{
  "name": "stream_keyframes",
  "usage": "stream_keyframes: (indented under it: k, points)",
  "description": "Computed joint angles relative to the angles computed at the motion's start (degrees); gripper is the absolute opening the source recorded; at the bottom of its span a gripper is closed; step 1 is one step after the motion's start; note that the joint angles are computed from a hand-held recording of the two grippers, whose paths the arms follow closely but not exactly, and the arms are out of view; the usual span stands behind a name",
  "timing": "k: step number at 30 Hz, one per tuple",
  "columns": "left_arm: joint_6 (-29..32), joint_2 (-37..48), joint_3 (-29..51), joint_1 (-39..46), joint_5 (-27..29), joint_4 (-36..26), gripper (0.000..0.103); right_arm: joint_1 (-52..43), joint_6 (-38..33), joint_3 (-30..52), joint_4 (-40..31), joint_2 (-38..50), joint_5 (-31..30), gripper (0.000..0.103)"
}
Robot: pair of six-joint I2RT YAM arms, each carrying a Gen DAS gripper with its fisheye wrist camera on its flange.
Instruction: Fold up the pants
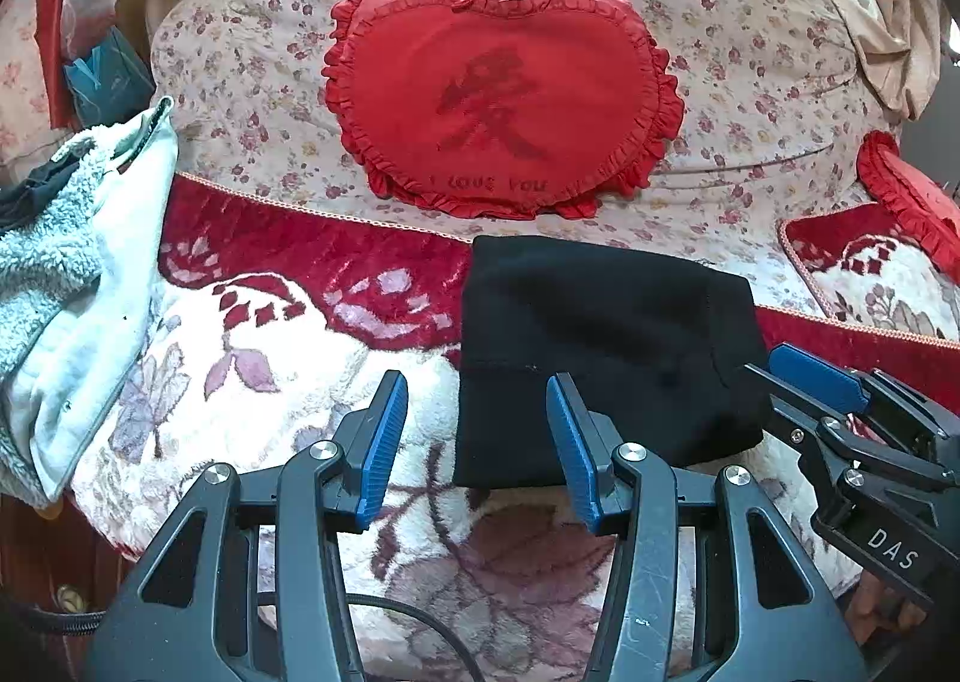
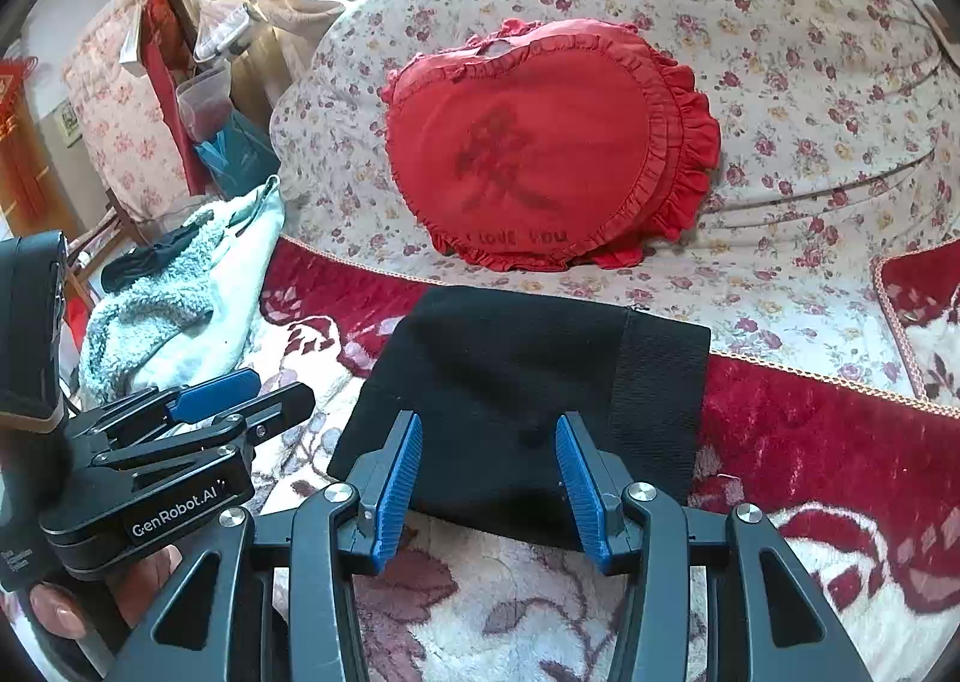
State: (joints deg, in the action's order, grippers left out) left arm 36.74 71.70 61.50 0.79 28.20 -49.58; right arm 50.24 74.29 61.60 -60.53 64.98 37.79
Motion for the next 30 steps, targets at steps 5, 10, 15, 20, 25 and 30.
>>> stream_keyframes:
  k: [5, 10, 15, 20, 25, 30]
  points:
    - [0.08, 0.12, 0.17, -0.45, -0.36, -0.35, 0.048, 0.14, 0.21, 0.03, 0.13, 0.36, -0.53, 0.045]
    - [0.13, 0.16, 0.21, -0.43, -0.35, -0.44, 0.048, 0.06, -0.12, -0.13, 0.78, 0.59, -0.91, 0.045]
    - [0.25, -0.03, 0.12, -0.43, -0.42, -0.54, 0.048, -0.05, -0.05, -0.17, 0.87, 0.67, -0.98, 0.045]
    - [0.19, 0.45, 0.10, -0.82, -0.65, -0.31, 0.048, -0.11, 0.13, -0.26, 0.89, 0.66, -1.15, 0.045]
    - [0.18, 0.64, 0.23, -0.88, -0.71, -0.30, 0.048, -0.11, 0.04, -0.34, 1.02, 0.69, -1.23, 0.045]
    - [0.30, 1.07, 0.01, -1.05, -1.01, -0.08, 0.048, -0.66, -0.56, -1.10, 1.74, 0.33, -1.89, 0.045]
